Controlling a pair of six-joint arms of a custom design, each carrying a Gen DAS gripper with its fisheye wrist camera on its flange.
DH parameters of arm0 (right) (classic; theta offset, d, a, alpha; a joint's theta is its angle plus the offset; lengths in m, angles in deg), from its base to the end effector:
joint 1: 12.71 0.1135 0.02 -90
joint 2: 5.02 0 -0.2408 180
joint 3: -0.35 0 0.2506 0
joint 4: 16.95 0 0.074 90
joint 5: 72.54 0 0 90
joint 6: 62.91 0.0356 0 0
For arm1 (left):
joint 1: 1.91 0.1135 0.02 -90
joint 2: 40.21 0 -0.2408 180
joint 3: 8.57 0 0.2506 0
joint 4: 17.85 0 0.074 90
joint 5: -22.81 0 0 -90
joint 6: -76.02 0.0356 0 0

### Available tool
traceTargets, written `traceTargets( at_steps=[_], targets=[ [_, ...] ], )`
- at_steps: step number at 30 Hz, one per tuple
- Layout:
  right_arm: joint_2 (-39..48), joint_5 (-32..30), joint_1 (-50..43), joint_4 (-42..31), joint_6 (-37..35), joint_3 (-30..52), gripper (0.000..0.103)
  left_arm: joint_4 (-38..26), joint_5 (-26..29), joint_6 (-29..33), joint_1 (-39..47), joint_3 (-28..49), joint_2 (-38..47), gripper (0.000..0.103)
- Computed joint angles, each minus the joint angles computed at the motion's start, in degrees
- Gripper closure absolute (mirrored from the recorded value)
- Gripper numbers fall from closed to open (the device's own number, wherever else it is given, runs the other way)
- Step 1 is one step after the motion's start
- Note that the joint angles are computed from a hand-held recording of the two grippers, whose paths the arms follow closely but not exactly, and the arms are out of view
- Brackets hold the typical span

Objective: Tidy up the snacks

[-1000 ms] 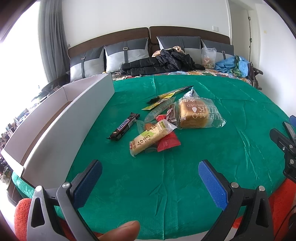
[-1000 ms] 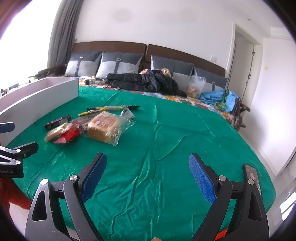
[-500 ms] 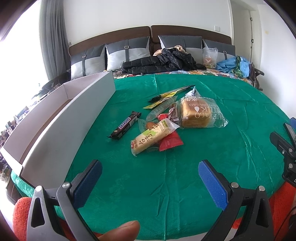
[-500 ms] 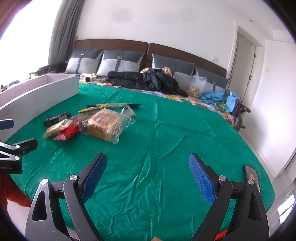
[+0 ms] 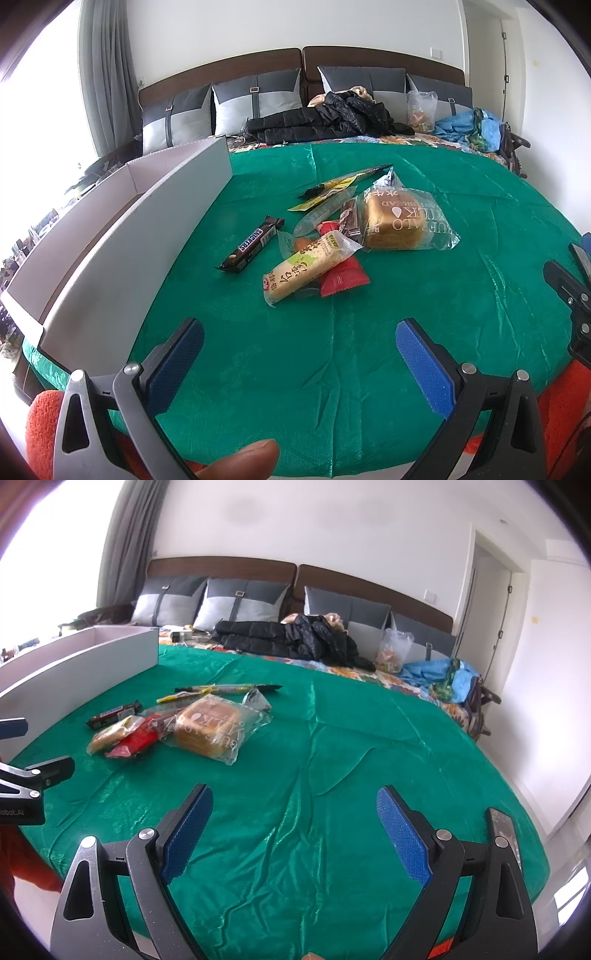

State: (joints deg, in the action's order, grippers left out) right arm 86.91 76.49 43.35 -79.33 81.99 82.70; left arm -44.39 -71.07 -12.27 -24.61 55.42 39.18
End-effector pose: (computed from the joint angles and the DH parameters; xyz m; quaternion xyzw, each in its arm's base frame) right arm 0.1949 0.2350 0.2247 0.0685 0.8602 -0.1633 0.4782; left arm 0.2765 -0.1131 0.2104 0.1795 0.8951 -0.0437 0.4058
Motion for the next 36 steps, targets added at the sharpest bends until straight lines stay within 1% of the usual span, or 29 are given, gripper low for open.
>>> traceTargets(
  at_steps=[15,36],
  targets=[
    [0.1,-0.2,-0.1,-0.3,0.2,0.2,0.011,-0.1,0.0,-0.1,0.0,0.1,0.3,0.0],
    [-0.4,-1.3,-0.6,1.2,0.2,-1.4,0.011,-0.9,0.1,-0.6,0.8,1.4,2.9,0.0]
  ],
)
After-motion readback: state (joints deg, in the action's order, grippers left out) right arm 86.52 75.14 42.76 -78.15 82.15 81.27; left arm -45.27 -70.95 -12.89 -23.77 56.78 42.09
